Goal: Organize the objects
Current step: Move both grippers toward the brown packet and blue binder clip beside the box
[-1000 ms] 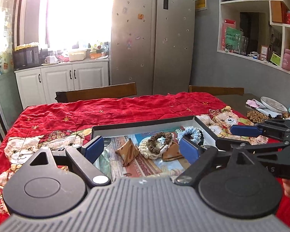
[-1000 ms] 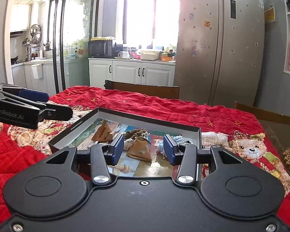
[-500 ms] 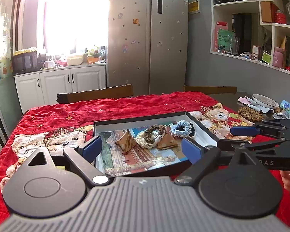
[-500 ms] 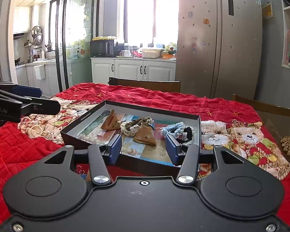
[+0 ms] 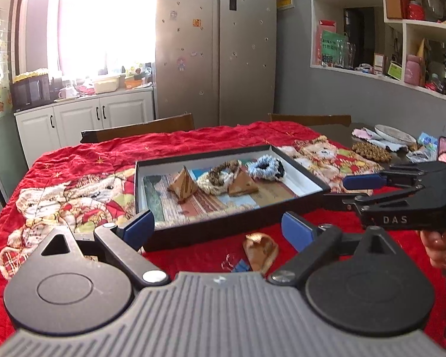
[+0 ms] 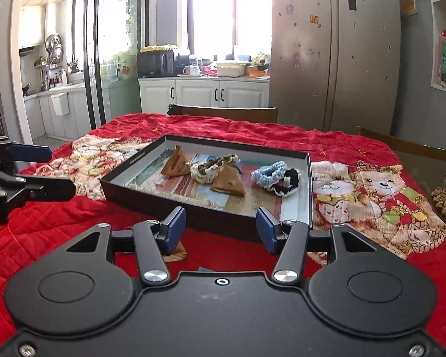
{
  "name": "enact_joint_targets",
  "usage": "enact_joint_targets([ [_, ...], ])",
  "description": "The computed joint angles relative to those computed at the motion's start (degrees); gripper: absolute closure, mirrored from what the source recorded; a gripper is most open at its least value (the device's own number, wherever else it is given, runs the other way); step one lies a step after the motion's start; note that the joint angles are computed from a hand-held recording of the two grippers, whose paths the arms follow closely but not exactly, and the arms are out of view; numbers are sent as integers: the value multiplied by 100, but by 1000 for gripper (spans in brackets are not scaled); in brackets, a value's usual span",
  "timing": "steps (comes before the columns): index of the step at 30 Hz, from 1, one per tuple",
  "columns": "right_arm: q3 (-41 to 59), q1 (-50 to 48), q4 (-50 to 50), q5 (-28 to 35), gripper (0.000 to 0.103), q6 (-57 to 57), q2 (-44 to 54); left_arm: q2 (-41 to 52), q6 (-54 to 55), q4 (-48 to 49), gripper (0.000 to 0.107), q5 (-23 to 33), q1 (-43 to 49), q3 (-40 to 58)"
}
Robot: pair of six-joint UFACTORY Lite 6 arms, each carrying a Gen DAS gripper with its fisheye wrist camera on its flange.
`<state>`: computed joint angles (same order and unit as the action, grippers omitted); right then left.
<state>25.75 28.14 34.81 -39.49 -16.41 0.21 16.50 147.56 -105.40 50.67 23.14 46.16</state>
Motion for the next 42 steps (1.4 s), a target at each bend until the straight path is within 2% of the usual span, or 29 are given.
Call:
enact_joint_targets([
  [6, -45, 217, 106, -266, 52, 69, 234, 150, 331, 168, 10, 125, 144, -197],
  [16, 160, 533, 153, -700, 51, 497, 1176, 740, 807, 262, 10, 114, 208, -209],
  [23, 335, 479, 21, -789, 51, 859, 1711, 992, 911, 200, 10, 18, 154, -136],
  [42, 674, 300, -208, -605, 45, 1099, 2300, 1573, 866, 319, 10, -231, 26, 237],
])
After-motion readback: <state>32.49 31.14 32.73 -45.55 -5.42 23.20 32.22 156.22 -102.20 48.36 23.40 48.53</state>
